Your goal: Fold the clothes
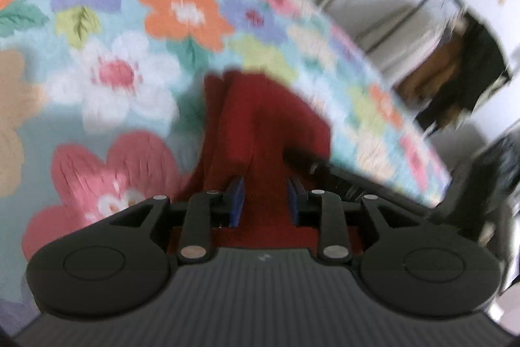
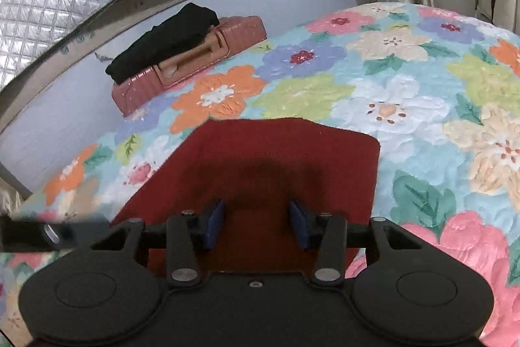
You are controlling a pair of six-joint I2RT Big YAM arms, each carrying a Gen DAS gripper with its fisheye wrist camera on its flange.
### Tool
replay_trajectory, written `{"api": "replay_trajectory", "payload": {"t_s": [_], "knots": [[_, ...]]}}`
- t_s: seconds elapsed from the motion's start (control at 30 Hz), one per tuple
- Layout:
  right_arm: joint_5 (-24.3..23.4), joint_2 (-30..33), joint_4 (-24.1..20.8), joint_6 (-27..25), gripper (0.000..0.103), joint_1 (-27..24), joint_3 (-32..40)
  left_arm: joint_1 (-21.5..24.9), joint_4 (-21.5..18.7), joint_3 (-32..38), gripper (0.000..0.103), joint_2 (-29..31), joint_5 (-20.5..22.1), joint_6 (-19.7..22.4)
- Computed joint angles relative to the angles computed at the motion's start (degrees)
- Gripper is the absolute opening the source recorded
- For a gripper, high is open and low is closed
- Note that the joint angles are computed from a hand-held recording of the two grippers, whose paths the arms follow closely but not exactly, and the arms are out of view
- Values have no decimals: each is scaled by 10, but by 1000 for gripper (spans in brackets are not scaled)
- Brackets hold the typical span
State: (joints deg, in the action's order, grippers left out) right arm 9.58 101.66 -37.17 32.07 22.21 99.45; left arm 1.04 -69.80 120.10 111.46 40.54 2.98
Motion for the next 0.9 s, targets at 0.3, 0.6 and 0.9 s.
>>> {"api": "replay_trajectory", "payload": {"t_s": [0.3,0.6,0.9], "knots": [[7,-95,19,12,58,40,-81,3,-9,0,27,7,-13,-5],[30,-52,-74,-26,76,65,-30,-1,26,-44,27,-17,-22,-15],[130,-44,-102,-51,81,105,-14,5,36,-76,27,-43,-17,2]]}}
